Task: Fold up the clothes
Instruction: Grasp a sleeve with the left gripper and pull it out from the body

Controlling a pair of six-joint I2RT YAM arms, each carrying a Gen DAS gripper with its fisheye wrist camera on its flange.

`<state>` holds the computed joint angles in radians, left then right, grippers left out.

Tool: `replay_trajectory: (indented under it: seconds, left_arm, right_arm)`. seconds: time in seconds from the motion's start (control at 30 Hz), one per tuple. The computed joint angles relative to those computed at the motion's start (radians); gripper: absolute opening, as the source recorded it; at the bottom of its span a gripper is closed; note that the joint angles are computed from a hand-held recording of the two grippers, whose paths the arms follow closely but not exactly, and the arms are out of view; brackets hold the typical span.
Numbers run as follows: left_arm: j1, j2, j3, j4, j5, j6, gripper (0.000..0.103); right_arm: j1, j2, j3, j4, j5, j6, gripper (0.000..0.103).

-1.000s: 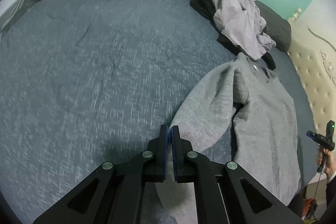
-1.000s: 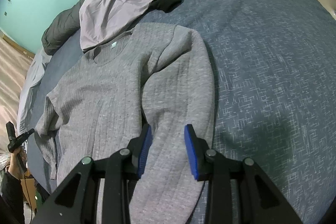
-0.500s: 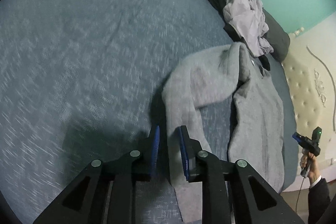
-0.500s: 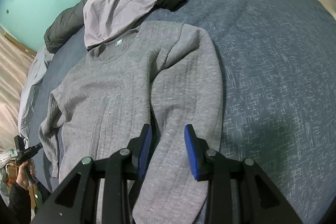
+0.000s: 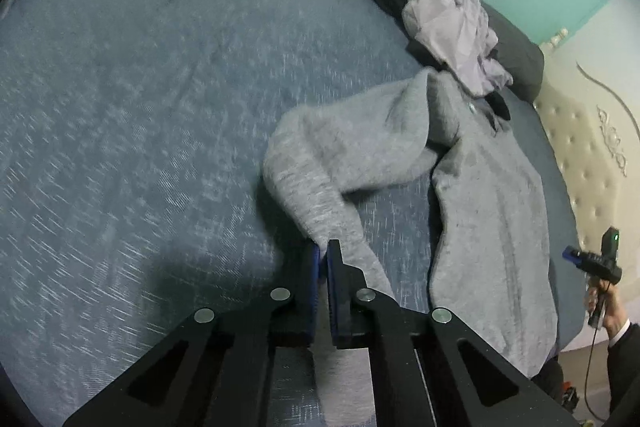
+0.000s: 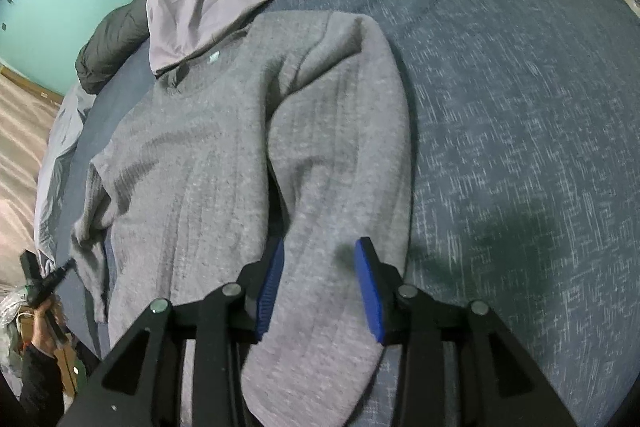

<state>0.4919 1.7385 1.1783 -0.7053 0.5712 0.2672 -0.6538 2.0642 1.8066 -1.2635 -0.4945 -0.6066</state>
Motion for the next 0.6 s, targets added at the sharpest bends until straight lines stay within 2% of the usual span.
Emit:
replay_trajectory:
  seconds: [0.13, 0.2, 0.47, 0.6]
  left_arm:
    - [0.064, -0.010, 0.104, -0.052, -0.001, 0.002, 0.003]
    - [0.099, -0.003, 0.189, -0.090, -0.011, 0.012, 0.003]
    - [0.126, 0.062, 0.408, -0.192, -0.068, 0.029, 0.003]
    - [0.109, 0.085, 0.388, -0.196, -0.097, 0.031, 0.004]
  right_arm:
    - [-0.020, 0.012, 0.004, -0.027, 0.020, -0.035, 0.038]
    - [-0.029, 0.012, 0.002, -0.037, 0.027, -0.050, 0.042]
    - [-0.059, 0.023, -0.018, -0.077, 0.082, -0.094, 0.049]
    - [-0.068, 0.016, -0.053, -0.098, 0.104, -0.130, 0.052]
